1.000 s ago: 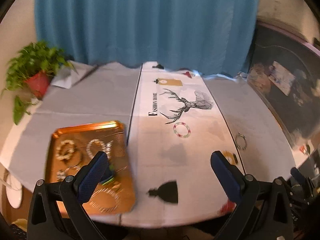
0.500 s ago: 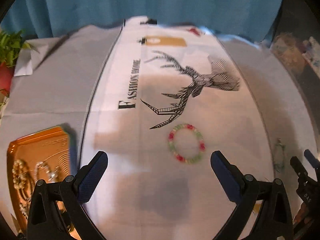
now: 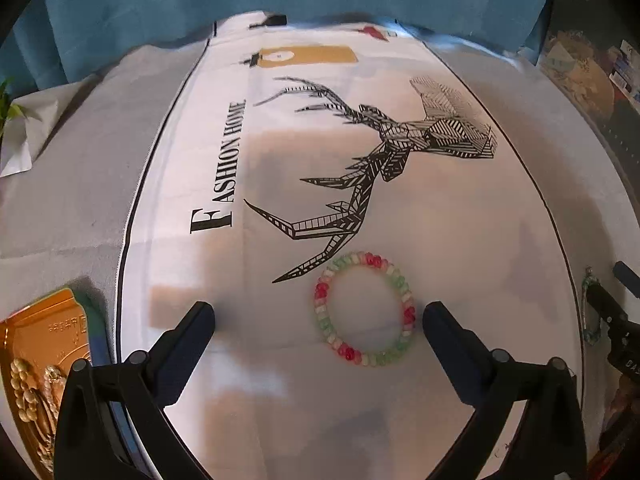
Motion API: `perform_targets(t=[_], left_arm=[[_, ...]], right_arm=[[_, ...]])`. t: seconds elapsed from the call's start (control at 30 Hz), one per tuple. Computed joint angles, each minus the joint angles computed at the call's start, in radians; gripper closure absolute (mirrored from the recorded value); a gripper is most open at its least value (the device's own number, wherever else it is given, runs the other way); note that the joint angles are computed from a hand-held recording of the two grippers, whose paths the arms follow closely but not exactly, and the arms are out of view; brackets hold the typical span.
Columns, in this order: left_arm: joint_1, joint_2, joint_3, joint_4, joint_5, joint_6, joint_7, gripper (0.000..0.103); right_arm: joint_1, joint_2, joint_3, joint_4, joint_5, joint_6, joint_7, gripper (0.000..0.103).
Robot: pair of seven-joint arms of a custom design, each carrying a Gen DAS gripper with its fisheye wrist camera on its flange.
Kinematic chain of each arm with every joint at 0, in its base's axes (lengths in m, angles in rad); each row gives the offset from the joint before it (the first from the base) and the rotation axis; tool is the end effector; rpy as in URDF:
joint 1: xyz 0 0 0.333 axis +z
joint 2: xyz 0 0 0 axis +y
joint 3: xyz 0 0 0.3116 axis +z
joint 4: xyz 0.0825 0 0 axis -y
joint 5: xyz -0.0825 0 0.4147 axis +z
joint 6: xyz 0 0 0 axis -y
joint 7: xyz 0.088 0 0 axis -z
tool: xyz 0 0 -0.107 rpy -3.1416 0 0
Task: Organize jewelry
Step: 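Lower the left tool over the pink-and-green bracelet while the right tool lowers over the teal bracelet, then close the left tool on the pink-and-green bracelet while the right tool closes on the teal bracelet, then carry both held bracelets over the copper tray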
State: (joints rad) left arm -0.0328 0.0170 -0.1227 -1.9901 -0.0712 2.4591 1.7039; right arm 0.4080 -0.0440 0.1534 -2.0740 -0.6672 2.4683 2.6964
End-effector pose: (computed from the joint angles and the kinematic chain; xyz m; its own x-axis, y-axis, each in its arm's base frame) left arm 0.6169 -0.0963 0.4849 -0.2426 -0.9701 0.0082 -0.8721 0.2144 -0.4400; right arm 0.5084 0.3223 0.4778 -0.1226 -0.9924 -0.0030 -0.7771 0.0979 -0.6217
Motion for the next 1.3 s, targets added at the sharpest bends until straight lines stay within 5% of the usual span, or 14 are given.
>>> perform_targets(t=[0.13, 0.2, 0.23, 0.27, 0.3, 0.37, 0.43, 0.8, 1.0, 1.3], left_arm=[[0.003, 0.018, 0.002, 0.044, -0.051, -0.05, 0.019, 0.001], [-0.006, -0.01, -0.002, 0.021, 0.011, -0.041, -0.028, 0.015], [-0.008, -0.026, -0.005, 0.001, -0.007, -0.006, 0.009, 0.045], [-0.01, -0.038, -0.006, -0.006, -0.03, 0.001, 0.046, 0.096], [-0.011, -0.035, -0.005, 0.011, -0.077, -0.037, 0.099, 0.091], [-0.007, -0.035, 0.0, 0.027, -0.139, -0.086, 0.123, 0.093], [-0.003, -0.056, 0.003, 0.009, -0.175, -0.086, 0.149, 0.093], [0.001, -0.312, 0.038, -0.158, -0.287, -0.069, 0.267, 0.093], [0.004, -0.506, 0.063, -0.283, -0.298, -0.029, 0.308, 0.093], [0.047, -0.775, 0.127, -0.434, -0.29, -0.077, 0.34, 0.093]], right_arm=[[0.003, 0.007, 0.001, 0.008, -0.003, -0.006, 0.005, 0.01], [0.003, 0.015, -0.001, 0.016, -0.003, -0.006, 0.002, 0.011], [0.003, 0.016, -0.002, 0.016, -0.003, 0.001, -0.001, 0.015], [0.003, 0.015, -0.003, 0.012, -0.013, 0.021, -0.007, 0.034], [0.005, 0.014, -0.001, 0.01, -0.031, 0.043, -0.015, 0.066], [0.015, 0.03, 0.006, 0.028, -0.045, 0.057, -0.055, 0.095], [0.032, 0.052, 0.014, 0.062, -0.072, 0.013, -0.063, 0.097], [0.043, -0.081, 0.043, -0.01, -0.105, 0.073, 0.064, 0.097], [0.06, -0.141, 0.106, 0.011, -0.132, -0.016, 0.085, 0.097], [0.13, -0.182, 0.19, 0.066, -0.149, -0.125, 0.105, 0.097]])
